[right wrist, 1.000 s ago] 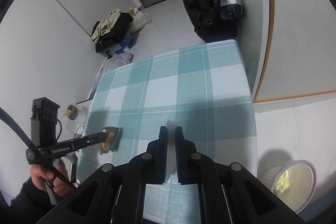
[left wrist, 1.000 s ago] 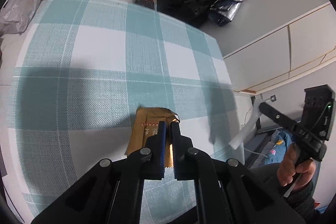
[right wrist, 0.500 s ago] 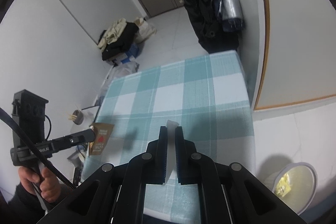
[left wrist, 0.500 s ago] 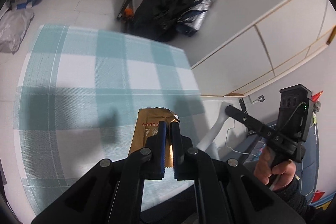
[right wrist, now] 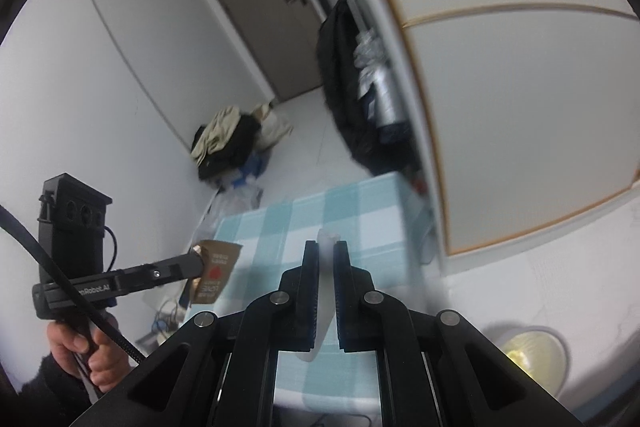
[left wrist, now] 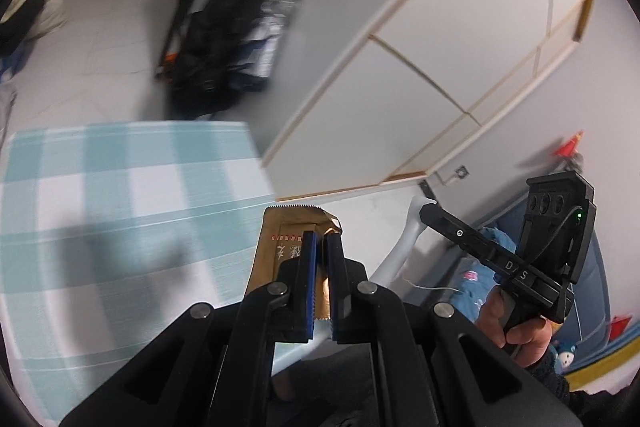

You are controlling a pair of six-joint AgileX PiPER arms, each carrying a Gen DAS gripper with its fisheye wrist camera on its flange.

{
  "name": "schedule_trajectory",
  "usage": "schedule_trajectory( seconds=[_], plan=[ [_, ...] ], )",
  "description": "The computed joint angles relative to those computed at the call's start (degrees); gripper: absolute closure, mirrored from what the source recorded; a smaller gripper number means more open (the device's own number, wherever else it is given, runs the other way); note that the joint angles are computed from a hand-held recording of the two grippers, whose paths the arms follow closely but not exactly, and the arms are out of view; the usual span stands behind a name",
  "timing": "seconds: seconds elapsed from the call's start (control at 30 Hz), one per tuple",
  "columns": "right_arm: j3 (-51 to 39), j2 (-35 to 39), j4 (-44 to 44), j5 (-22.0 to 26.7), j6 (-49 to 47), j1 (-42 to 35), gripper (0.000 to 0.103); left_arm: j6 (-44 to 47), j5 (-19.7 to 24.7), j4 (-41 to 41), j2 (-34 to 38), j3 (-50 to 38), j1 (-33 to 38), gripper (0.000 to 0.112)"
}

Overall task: Collect trash
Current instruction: 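Carry the brown packet and tissue strip in both grippers over the bin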

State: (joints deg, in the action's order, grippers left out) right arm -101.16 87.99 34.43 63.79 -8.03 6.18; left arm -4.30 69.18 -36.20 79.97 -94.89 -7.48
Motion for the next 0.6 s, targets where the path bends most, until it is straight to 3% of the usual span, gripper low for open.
schedule_trajectory(
  seconds=[0.37,0.6],
  plan=[
    [4.40,-6.41,7.77,5.61,-10.35,-22.24,0.097,-5.86,-3.77,5.63,13.11,-15.48,-17.98,0.111],
    [11.08,-6.93,6.52,3.83,-16.20,-31.15,0.097,-5.33,-2.42,3.13,23.45,-24.45,-23.03,0.111]
  ],
)
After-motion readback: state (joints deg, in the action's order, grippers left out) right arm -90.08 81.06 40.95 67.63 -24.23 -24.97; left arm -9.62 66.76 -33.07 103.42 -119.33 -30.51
